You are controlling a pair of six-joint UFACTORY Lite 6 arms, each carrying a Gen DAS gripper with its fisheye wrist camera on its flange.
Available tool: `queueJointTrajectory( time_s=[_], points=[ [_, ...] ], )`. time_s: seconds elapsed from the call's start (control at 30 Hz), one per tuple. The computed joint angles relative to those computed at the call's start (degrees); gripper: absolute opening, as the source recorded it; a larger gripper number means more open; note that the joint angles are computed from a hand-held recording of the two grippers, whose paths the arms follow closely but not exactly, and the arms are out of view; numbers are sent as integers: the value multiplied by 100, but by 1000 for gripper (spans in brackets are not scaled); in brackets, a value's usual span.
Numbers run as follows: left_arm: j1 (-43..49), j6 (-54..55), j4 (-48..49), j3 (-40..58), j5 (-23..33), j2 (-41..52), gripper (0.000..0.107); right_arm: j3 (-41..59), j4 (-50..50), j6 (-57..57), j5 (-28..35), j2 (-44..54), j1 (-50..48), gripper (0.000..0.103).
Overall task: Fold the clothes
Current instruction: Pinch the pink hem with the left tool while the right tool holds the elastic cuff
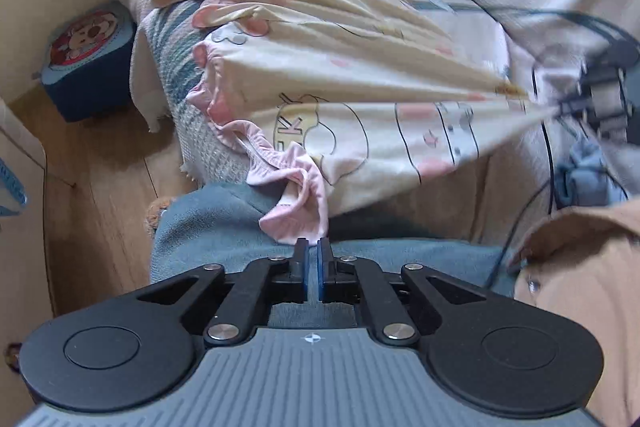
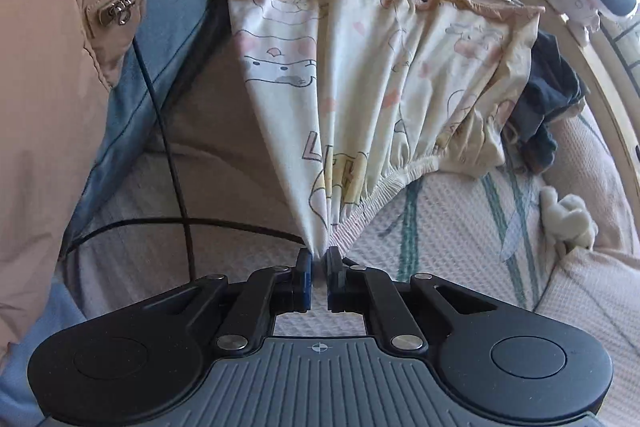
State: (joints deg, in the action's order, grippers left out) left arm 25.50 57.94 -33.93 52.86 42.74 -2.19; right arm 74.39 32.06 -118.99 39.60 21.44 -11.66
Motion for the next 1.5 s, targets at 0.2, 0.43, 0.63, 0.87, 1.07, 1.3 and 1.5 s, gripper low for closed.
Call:
queueJointTrajectory(
  time_s=[0.2, 0.43, 0.63, 0.87, 1.07, 1.3, 1.5],
  points=[
    [-296, 277, -270, -135, -769, -14, 65, -391, 726, -113, 18, -249, 42, 19],
    [-917, 545, -347, -224, -1334, 608, 76, 226, 1193, -26, 388, -49, -44, 38],
    [-995, 694, -684, -111, -1722, 1342, 37, -372, 1222, -699, 38, -168, 57, 38],
    [-441, 679, -1323, 390, -429, 1631, 4, -911, 1191, -1753, -762, -17, 344, 38],
    [687, 400, -1765, 1097, 1589, 1310, 4, -426, 165, -835, -786, 469, 683, 7],
    [1871, 255, -780, 1154, 3134, -397, 4, 1199, -412, 768, 2308, 290, 148, 1],
    [2741, 516, 402, 208, 3069, -1207, 4, 567, -792, 1233, 3011, 182, -15, 1]
  ],
)
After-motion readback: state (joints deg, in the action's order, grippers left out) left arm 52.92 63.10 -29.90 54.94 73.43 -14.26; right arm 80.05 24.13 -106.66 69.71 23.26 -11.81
